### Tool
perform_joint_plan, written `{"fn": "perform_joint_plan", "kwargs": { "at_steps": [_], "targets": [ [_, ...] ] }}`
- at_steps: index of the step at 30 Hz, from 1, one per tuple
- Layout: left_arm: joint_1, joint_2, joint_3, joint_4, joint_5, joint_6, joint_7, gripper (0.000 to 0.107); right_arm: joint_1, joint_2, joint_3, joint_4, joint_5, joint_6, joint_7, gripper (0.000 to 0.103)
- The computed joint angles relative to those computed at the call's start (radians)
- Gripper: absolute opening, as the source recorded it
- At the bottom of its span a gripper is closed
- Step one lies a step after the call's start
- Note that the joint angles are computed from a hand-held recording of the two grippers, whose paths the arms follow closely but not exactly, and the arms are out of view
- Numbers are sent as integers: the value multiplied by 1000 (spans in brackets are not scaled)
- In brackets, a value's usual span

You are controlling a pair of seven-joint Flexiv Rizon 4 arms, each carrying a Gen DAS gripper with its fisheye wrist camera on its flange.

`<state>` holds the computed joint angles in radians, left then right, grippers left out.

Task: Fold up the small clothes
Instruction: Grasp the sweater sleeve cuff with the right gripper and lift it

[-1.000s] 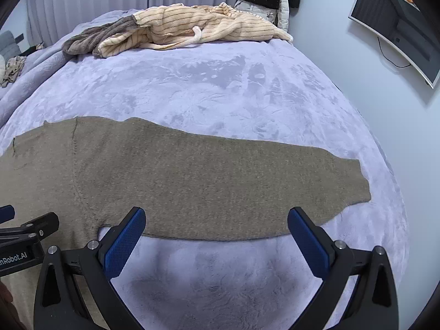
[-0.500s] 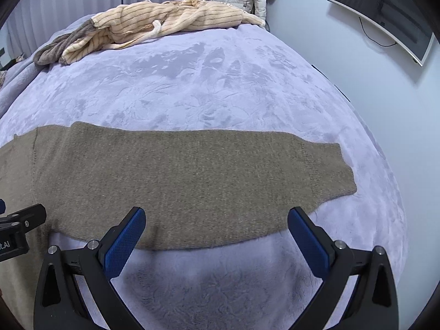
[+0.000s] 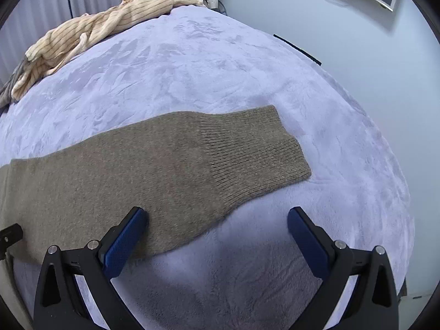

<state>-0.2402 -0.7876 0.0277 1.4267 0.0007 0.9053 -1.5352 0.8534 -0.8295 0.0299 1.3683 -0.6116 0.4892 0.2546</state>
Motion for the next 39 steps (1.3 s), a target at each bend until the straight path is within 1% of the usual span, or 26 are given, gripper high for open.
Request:
{"fn": "perform_joint_plan", "kwargs": {
  "at_steps": [1, 3, 8, 10, 11, 12, 13, 14, 15, 16, 17, 18, 22, 25, 28, 30, 31, 33, 36, 39],
  "targets": [
    [-2, -2, 1, -3, 0, -2, -3, 103, -8, 11, -4, 32, -7, 41, 21, 103],
    [-8, -8, 3, -10, 3, -5, -12, 103, -18, 16, -12, 56, -20, 81, 37, 103],
    [-18, -44, 8, -61, 10, -22, -28, 103, -28, -7, -33, 39, -56, 102, 20, 103],
    [-18, -55, 6, -73, 8, -23, -32, 103, -32, -17, -40, 28, -69, 113, 6, 101],
    [-18, -58, 6, -76, 7, -25, -33, 103, -32, -22, -46, 23, -80, 121, -4, 93],
    [-17, -61, 4, -79, 7, -25, -34, 103, -32, -25, -50, 20, -90, 131, -12, 83],
    [-13, -66, 3, -85, 5, -27, -29, 103, -33, -27, -53, 19, -97, 142, -18, 77],
    [-14, -66, 2, -83, 6, -22, -29, 103, -30, -27, -58, 19, -107, 151, -21, 62],
    [-12, -74, 2, -94, 5, -25, -26, 103, -27, -25, -63, 22, -118, 162, -19, 41],
    [1, -99, 0, -130, 0, -37, -10, 103, -27, -22, -68, 29, -130, 185, -15, 30],
    [8, -103, -7, -137, -5, -50, 8, 103, -25, -18, -74, 37, -144, 211, -6, 19],
    [9, -106, -6, -141, -7, -52, 10, 103, -19, -16, -79, 36, -151, 207, -3, 14],
    [7, -106, -6, -144, -13, -58, 13, 103, 8, 13, -104, 62, -206, 203, 55, 12],
    [10, -82, -8, -113, -20, -54, 10, 103, 17, 38, -101, 76, -236, 185, 82, 12],
    [13, -72, -3, -101, -19, -59, 10, 103, 25, 47, -89, 63, -250, 134, 76, 12],
    [-2, -83, 12, -129, 8, -111, 25, 103, 31, 49, -80, 45, -250, 93, 62, 10],
    [-5, -83, 14, -133, 19, -116, 32, 103, 35, 47, -75, 30, -246, 63, 50, 9],
    [3, -62, 6, -113, 17, -107, 41, 103, 35, 52, -66, 19, -243, 44, 40, 9],
    [44, -16, -21, -49, -20, -71, 67, 103, 48, 46, -61, -22, -243, -4, 10, 9],
    [83, 35, -27, 28, -43, -18, 103, 103, 53, 34, -57, -62, -242, -6, -10, 8]
  ]
}}
